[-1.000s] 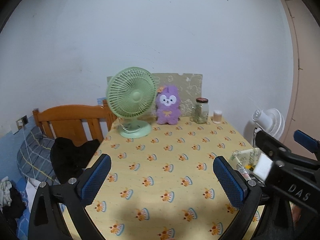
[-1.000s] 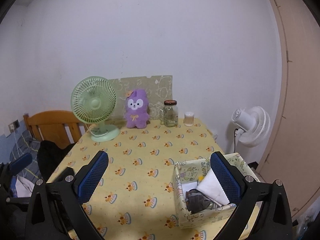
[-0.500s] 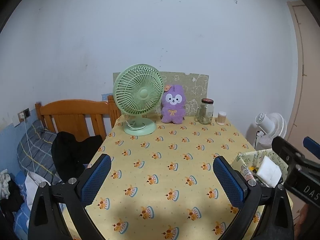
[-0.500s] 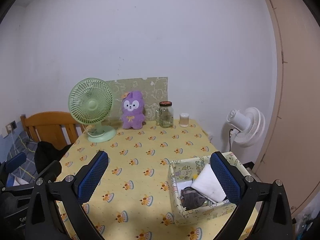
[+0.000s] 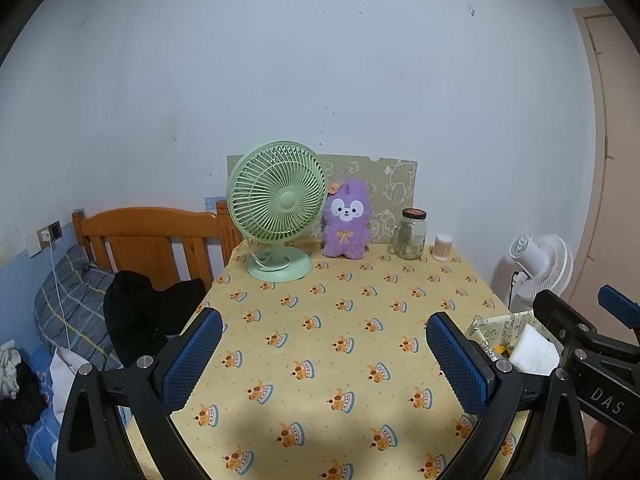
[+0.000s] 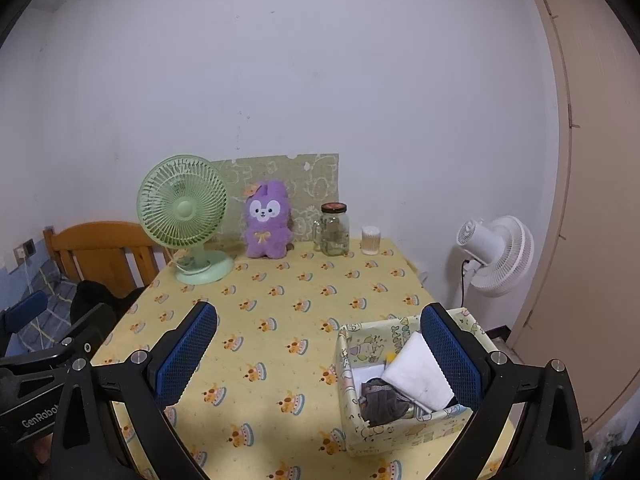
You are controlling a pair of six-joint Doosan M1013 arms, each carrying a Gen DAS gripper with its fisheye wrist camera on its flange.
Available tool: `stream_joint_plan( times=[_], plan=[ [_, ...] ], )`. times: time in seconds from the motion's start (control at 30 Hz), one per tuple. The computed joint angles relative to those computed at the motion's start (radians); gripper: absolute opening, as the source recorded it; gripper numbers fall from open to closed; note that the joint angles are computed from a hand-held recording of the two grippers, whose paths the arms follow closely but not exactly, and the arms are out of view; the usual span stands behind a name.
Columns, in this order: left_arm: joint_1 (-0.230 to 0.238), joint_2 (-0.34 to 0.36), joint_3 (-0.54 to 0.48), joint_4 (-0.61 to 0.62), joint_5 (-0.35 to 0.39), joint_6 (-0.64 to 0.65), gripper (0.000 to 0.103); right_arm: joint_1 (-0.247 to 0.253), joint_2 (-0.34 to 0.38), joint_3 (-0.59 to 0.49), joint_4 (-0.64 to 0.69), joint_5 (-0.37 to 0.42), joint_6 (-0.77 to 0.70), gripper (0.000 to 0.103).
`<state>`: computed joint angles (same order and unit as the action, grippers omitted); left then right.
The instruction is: Organize soft objects
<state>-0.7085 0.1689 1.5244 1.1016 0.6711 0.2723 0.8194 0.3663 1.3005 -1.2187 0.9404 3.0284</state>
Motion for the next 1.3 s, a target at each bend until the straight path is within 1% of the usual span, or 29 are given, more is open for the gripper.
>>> stream_joint_plan(
  times=[0.53,1.3],
  plan=[
    [-0.001,-0.007,0.007,0.005,-0.002,0.002,0.103,0.006,-0.005,0.008,-0.004,0.005,0.012,0.103],
    [-0.007,-0.008,0.010,0.014,-0.001,-0.003,0.103,0.003,-0.012,0.020,-0.013,-0.002,0.037,0.103]
  ],
)
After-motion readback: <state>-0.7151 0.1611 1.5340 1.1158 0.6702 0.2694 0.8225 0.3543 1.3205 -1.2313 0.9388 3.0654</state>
